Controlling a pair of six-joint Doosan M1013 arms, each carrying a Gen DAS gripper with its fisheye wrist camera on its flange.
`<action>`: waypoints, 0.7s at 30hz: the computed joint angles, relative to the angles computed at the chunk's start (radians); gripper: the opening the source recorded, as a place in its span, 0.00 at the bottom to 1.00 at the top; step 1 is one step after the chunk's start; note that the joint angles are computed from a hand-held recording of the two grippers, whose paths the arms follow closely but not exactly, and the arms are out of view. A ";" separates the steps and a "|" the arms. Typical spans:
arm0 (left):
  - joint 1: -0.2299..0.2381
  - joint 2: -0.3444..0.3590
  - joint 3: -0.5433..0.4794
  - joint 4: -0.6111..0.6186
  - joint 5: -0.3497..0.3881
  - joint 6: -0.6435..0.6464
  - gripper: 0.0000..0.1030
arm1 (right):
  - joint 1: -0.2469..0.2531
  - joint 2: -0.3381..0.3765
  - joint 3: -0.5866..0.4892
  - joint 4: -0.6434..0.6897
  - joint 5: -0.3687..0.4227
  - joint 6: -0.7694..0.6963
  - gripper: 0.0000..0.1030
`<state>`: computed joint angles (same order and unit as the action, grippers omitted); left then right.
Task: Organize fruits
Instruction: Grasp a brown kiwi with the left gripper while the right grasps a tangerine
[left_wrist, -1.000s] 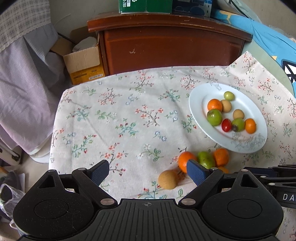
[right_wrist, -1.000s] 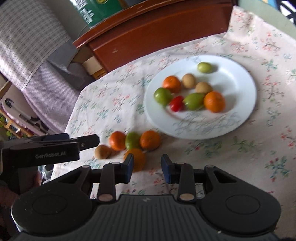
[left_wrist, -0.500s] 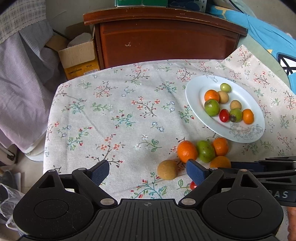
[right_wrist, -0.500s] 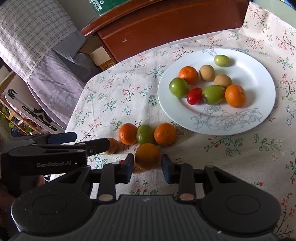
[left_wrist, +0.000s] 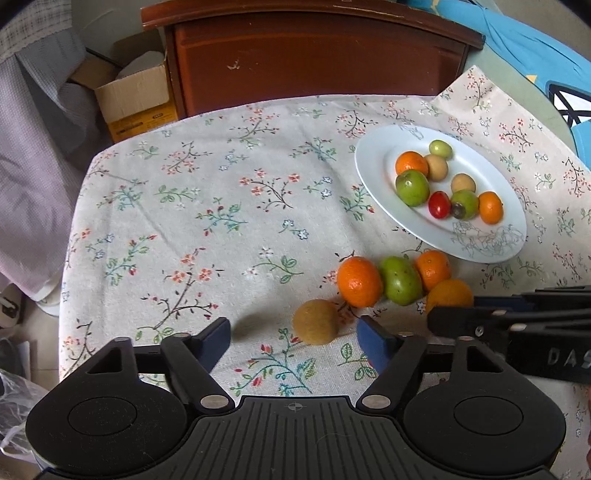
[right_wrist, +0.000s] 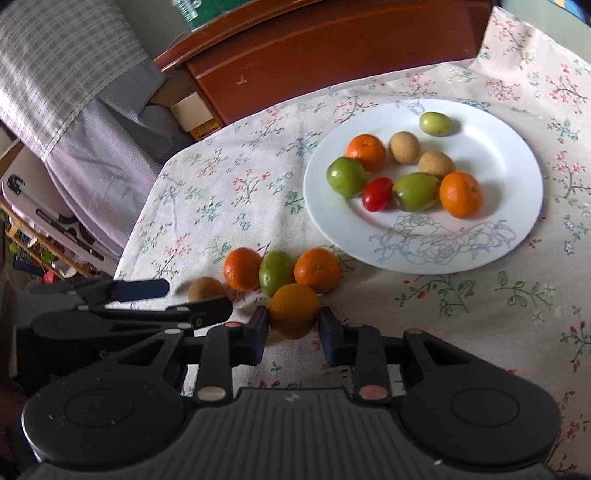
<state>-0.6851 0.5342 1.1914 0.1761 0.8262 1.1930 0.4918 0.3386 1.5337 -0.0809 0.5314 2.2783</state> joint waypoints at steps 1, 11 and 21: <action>0.001 0.000 0.001 -0.006 -0.002 0.002 0.67 | -0.001 -0.002 0.001 -0.003 -0.002 0.010 0.29; -0.004 0.002 0.003 0.021 -0.023 -0.004 0.56 | -0.005 -0.004 0.002 0.012 0.007 0.015 0.29; -0.003 -0.004 0.017 0.012 -0.052 0.006 0.34 | -0.008 -0.002 0.001 0.022 0.018 0.019 0.29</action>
<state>-0.6881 0.5301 1.2082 0.1878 0.7747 1.1994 0.4842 0.3364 1.5346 -0.0588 0.5491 2.2970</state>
